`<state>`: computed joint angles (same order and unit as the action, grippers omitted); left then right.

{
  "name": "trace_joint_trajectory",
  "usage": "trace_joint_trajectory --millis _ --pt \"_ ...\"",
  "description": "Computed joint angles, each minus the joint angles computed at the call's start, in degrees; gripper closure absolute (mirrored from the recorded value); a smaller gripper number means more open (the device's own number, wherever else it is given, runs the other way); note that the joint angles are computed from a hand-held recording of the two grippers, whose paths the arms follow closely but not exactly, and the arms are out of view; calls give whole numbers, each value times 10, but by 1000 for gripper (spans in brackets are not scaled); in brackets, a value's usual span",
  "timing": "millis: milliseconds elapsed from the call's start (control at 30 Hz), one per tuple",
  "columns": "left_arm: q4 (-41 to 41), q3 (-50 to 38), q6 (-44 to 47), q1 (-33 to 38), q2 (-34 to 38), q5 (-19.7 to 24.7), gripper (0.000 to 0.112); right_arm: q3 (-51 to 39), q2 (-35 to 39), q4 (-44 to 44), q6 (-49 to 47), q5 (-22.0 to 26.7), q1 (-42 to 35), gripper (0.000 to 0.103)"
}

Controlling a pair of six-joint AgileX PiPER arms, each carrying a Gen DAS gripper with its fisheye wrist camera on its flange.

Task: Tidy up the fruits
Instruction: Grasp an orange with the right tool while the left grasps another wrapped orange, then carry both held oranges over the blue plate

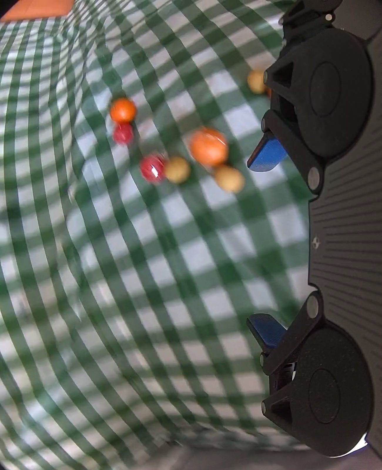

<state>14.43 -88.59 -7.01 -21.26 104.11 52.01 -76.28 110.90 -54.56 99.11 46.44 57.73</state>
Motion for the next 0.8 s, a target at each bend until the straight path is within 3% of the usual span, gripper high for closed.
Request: trace_joint_trajectory --millis 67,133,267,333,367,400,433,567,800 --pt "-1 -59 19 -16 49 19 10 -5 14 -26 7 21 -7 66" --pt "-5 -114 40 -31 96 39 10 -2 19 -41 18 51 -10 66" --pt "-54 -188 101 -40 157 66 10 32 4 -66 52 42 -18 65" --pt "-69 -207 112 -41 174 78 29 32 7 -72 55 45 -16 65" --pt "-79 -239 116 -40 195 109 56 31 9 -74 53 47 -14 65" --pt "-96 -278 121 -35 219 149 71 30 10 -76 54 49 -13 65" --pt "-108 -295 113 -31 227 165 71 31 11 -78 56 52 -10 65" --pt "-99 -254 97 -28 185 136 71 32 10 -82 60 56 -9 67" --pt "-111 -136 79 10 19 111 71 48 -6 -132 138 169 14 67"
